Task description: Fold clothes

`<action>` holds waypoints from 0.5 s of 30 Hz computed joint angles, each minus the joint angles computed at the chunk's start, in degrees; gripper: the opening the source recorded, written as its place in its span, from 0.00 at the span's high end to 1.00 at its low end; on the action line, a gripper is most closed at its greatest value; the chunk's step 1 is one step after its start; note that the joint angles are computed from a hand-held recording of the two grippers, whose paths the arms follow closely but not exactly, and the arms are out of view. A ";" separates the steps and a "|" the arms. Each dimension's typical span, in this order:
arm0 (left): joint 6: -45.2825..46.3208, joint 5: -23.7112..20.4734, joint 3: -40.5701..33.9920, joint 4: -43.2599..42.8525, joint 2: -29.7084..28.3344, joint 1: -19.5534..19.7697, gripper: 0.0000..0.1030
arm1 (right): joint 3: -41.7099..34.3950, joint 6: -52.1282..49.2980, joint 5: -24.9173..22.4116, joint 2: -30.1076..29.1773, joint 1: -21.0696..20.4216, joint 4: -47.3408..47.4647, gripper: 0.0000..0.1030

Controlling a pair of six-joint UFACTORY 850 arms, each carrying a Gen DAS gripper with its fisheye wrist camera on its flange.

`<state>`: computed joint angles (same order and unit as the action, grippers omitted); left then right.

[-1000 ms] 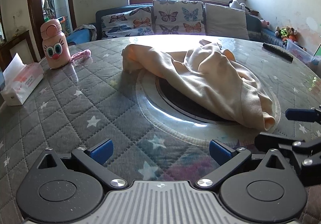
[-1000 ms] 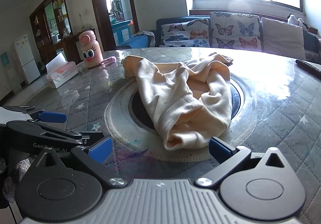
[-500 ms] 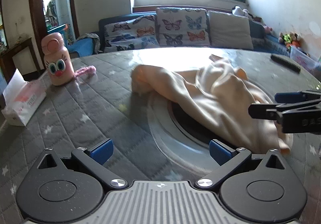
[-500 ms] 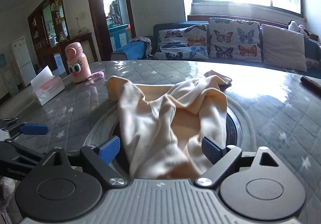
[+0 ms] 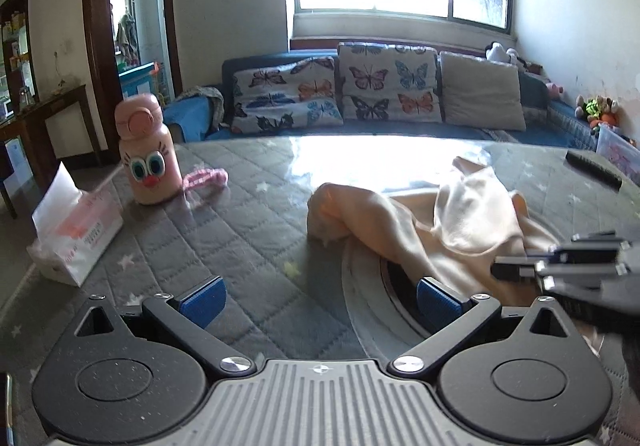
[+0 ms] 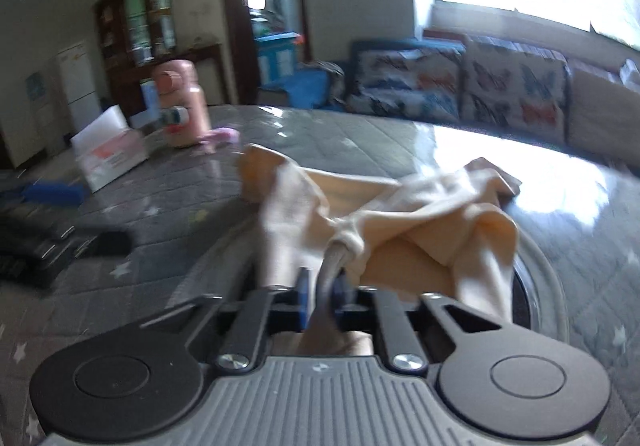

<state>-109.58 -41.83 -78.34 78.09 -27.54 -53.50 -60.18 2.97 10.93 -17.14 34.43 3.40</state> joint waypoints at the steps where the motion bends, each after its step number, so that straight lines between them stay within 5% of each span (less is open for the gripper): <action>1: -0.20 -0.17 -0.01 0.45 0.18 -0.01 0.00 | 0.88 0.16 0.97 0.79 0.61 -1.39 0.94; 7: 1.68 0.81 -1.55 2.26 -0.01 -0.23 0.00 | 3.99 8.83 1.57 3.61 4.32 -17.97 0.94; 11: 4.91 2.65 -3.67 1.94 -1.35 -0.23 0.00 | 5.70 16.91 1.63 5.02 5.33 -28.25 0.69; 15: 7.88 4.46 -6.24 0.97 -3.32 0.02 0.00 | 7.86 20.60 1.79 7.52 3.88 -31.08 0.69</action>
<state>-101.70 -37.36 -84.58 79.06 -30.86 -53.47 -52.32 23.58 12.71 -9.61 38.30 -27.68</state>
